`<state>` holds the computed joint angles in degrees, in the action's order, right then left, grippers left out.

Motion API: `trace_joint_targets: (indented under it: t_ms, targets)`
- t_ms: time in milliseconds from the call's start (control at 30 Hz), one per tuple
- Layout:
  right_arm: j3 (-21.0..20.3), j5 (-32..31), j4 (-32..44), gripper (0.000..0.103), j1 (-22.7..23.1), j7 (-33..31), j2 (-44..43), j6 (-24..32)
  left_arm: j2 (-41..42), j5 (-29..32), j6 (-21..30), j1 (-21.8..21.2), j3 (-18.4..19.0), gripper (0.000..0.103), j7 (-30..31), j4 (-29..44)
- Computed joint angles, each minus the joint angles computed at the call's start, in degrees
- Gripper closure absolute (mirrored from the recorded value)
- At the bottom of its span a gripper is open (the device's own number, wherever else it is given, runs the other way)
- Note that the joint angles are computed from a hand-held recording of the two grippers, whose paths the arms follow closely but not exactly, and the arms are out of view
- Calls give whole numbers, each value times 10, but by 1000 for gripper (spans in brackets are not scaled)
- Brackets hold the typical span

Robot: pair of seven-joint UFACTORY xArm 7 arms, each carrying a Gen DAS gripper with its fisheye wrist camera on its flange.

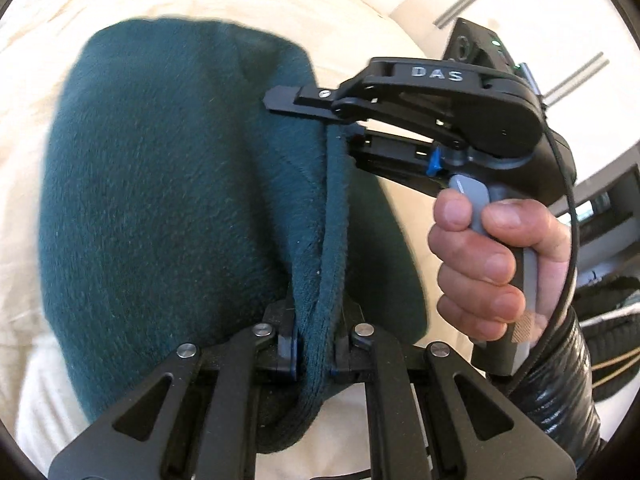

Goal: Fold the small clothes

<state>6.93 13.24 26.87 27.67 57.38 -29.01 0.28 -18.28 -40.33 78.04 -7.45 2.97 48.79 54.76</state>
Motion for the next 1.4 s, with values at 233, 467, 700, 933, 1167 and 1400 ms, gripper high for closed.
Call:
trace_joint_targets:
  t_ms: [233, 467, 700, 933, 1167, 1400]
  targets:
    - [-28, 9, -89, 90, -29, -2, -124, 64, -13, -16, -3, -37, -27, 90, -33, -20]
    - [-69, 41, -159, 78, 30, 18, -130, -51, -15, -9, 127, -1, 42, 46, 30, 28]
    - [6, 17, -158, 35, 13, 92, -150, -57, 54, -75, 80, 67, 58, 32, 71, 99]
    - [83, -39, -94, 85, -53, 129, -131, 87, 89, -57, -20, 75, 16, 32, 70, 92]
    - [116, -70, -135, 88, -87, 187, -210, 106, 43, -60, -52, 48, 0, 32, 71, 51]
    - [134, -81, -177, 89, -74, 256, -245, 76, 36, -56, -92, 27, 4, 32, 111, 13]
